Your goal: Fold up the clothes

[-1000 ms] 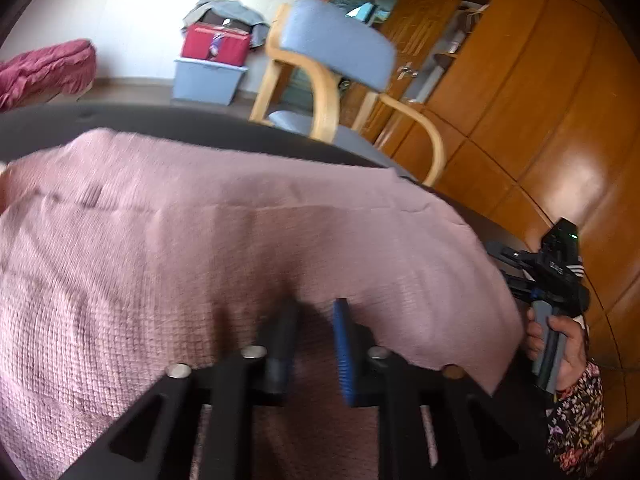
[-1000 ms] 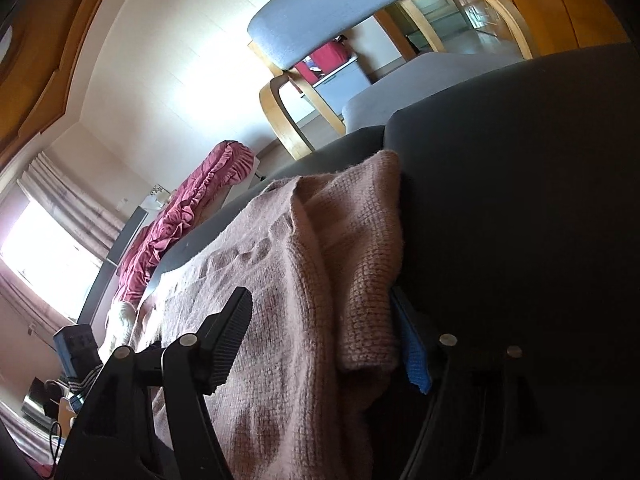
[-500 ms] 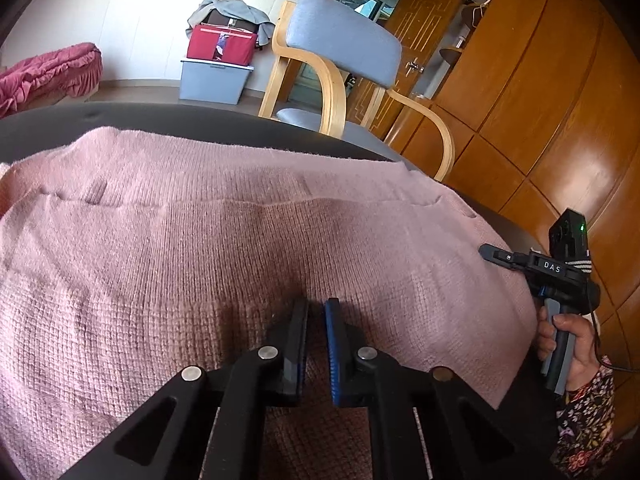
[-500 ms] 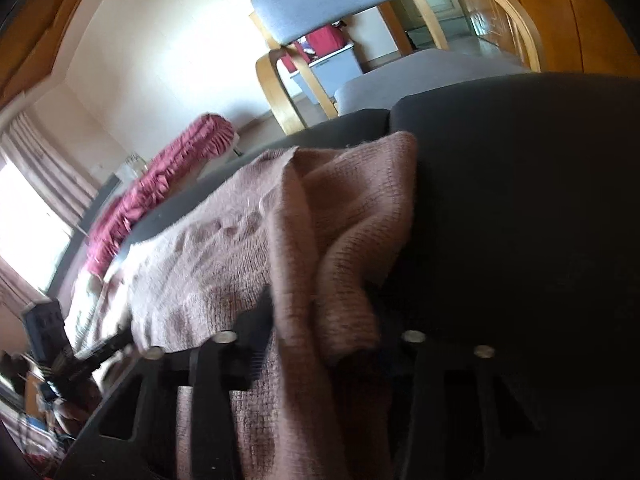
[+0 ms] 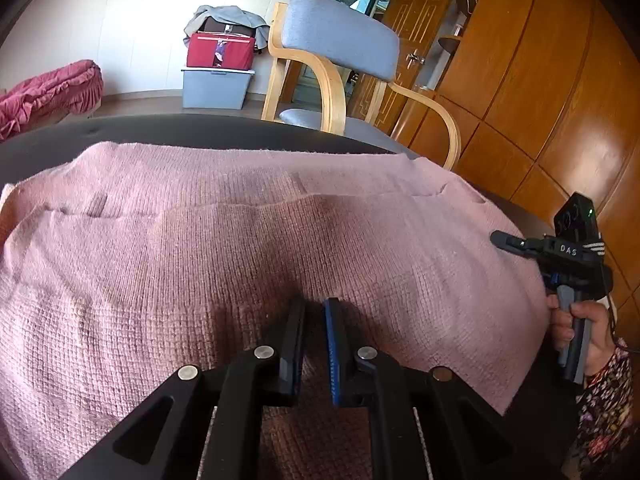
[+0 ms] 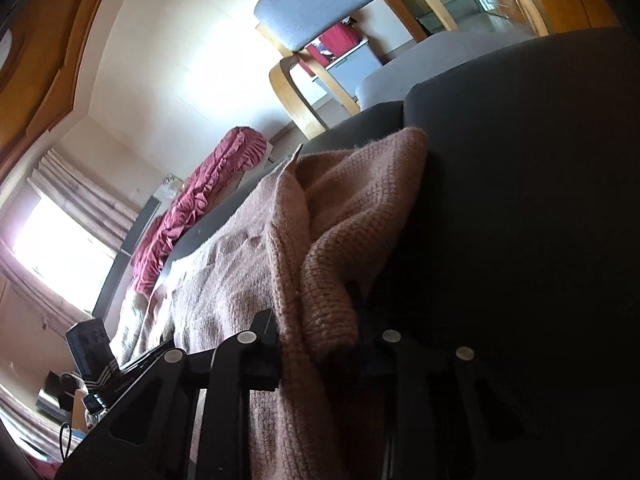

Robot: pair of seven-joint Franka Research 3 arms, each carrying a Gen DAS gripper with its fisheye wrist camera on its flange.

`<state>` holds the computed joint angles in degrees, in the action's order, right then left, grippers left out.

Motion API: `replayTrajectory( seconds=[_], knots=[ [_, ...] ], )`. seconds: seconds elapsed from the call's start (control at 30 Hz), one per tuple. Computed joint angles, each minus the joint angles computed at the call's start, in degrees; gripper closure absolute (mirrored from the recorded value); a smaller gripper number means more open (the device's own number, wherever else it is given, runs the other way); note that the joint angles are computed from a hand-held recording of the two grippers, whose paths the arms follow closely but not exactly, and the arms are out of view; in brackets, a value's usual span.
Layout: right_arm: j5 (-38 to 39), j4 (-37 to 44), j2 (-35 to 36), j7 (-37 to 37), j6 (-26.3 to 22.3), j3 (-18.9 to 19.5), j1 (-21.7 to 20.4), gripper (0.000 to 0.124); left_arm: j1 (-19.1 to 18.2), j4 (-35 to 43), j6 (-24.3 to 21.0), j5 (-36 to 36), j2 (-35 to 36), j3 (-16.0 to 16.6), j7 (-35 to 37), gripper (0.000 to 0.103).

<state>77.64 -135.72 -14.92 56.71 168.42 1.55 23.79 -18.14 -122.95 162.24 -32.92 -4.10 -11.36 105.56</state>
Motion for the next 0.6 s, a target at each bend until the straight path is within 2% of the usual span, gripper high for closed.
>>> replayTrajectory(
  seconds=[0.07,0.17,0.33,0.37,0.4,0.43,0.47,0.5,0.6],
  knots=[
    [-1.44,0.42,0.26,0.01,-0.68,-0.01,-0.10,0.079,-0.02,0.20,-0.20,-0.70,0.14,0.13,0.56,0.095],
    [2.27,1.26,0.30,-5.40,-1.68,-0.57,0.60,0.057,-0.16,0.21,-0.78,-4.23,0.00,0.50,3.05,0.095],
    [5.59,1.54,0.47,-8.28,-0.57,0.14,0.56,0.055,0.04,0.40,-1.34,-7.62,0.09,0.52,5.47,0.095],
    [6.64,1.76,0.60,-8.88,-0.58,0.15,0.44,0.058,0.08,0.40,-1.48,-8.32,0.06,0.53,5.96,0.095],
    [4.48,1.51,0.68,-6.32,-0.07,0.71,-0.13,0.062,0.14,0.42,-1.61,-8.86,0.04,0.52,6.32,0.095],
    [0.18,0.94,0.71,-1.68,0.61,1.48,-0.94,0.081,0.17,0.43,-1.71,-9.39,0.03,0.51,6.67,0.095],
    [-0.82,0.61,0.69,0.37,0.55,1.29,-1.09,0.100,0.21,0.44,-1.82,-9.91,0.02,0.50,7.02,0.095],
    [0.07,0.44,0.67,0.94,0.09,0.63,-0.92,0.100,0.26,0.48,-1.90,-10.17,0.03,0.46,7.17,0.095],
    [9.25,0.89,0.39,-5.14,-0.91,-0.79,-0.29,0.104,0.42,0.66,-2.10,-10.59,0.15,0.35,7.39,0.095]
  ],
)
